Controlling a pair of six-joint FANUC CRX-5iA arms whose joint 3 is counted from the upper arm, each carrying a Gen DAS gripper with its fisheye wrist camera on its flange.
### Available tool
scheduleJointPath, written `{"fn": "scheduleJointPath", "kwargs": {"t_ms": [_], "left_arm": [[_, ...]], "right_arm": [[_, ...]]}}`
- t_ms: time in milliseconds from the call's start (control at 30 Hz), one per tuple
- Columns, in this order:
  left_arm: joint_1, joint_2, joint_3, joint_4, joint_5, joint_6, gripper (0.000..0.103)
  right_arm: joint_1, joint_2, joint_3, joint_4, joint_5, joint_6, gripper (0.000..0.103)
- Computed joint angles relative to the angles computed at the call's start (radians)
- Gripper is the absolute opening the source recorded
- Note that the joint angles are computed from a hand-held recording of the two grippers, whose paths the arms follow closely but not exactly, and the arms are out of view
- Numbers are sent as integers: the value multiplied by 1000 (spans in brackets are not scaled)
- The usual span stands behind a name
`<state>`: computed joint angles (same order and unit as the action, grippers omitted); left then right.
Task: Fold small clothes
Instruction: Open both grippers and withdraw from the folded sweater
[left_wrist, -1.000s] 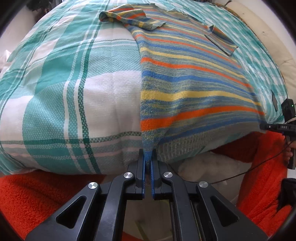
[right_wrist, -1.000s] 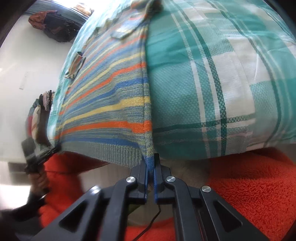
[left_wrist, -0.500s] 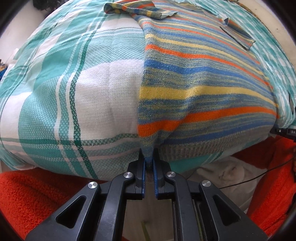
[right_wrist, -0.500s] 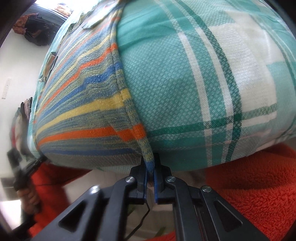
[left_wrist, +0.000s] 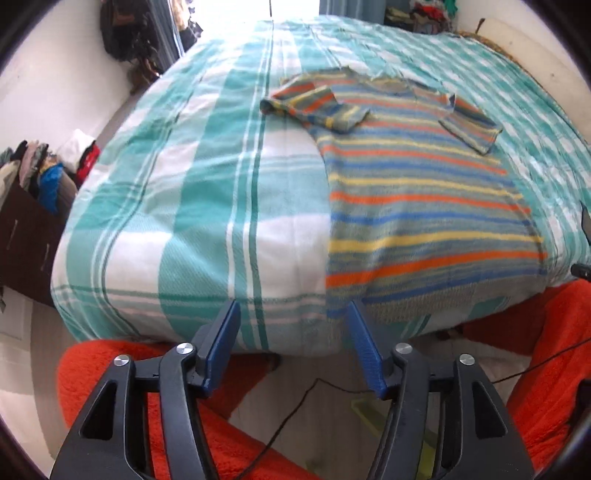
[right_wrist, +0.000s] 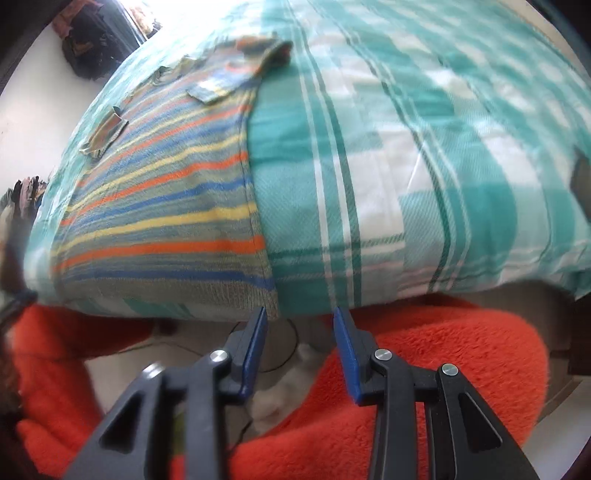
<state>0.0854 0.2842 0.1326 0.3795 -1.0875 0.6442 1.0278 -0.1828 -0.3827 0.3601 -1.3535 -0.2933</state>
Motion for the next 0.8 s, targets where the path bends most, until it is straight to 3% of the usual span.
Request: {"fn": "scheduleJointPath", "kwargs": {"t_ms": [67, 233, 333, 400, 467, 567, 700, 733, 800], "left_arm": [[-18, 7, 0, 86, 40, -41, 79], [-97, 35, -33, 190, 163, -96, 85], [-136, 73, -35, 157, 195, -79, 87], [-163, 103, 0, 15, 183, -15, 87], [-168, 106, -5, -85, 176, -15, 87], [-123, 41, -95, -19, 213, -116, 88], [-73, -7, -150, 107, 247, -137, 89], [-69, -10, -155, 126, 267, -117, 90], [-70, 1, -152, 144, 311, -68, 90]], "right_arm": [[-11, 23, 19, 79, 20, 41, 43], [-110, 104, 24, 201, 221, 155, 49], [-166, 145, -12, 204, 355, 167, 49], [-201, 181, -5, 96, 397, 240, 49], [-202, 180, -9, 30, 412, 297, 49], [-210, 157, 62, -71, 314, 466, 49], [-244, 173, 145, 85, 176, 637, 53], [-270, 186, 151, 135, 187, 683, 57], [-346, 202, 142, 175, 309, 790, 68]]}}
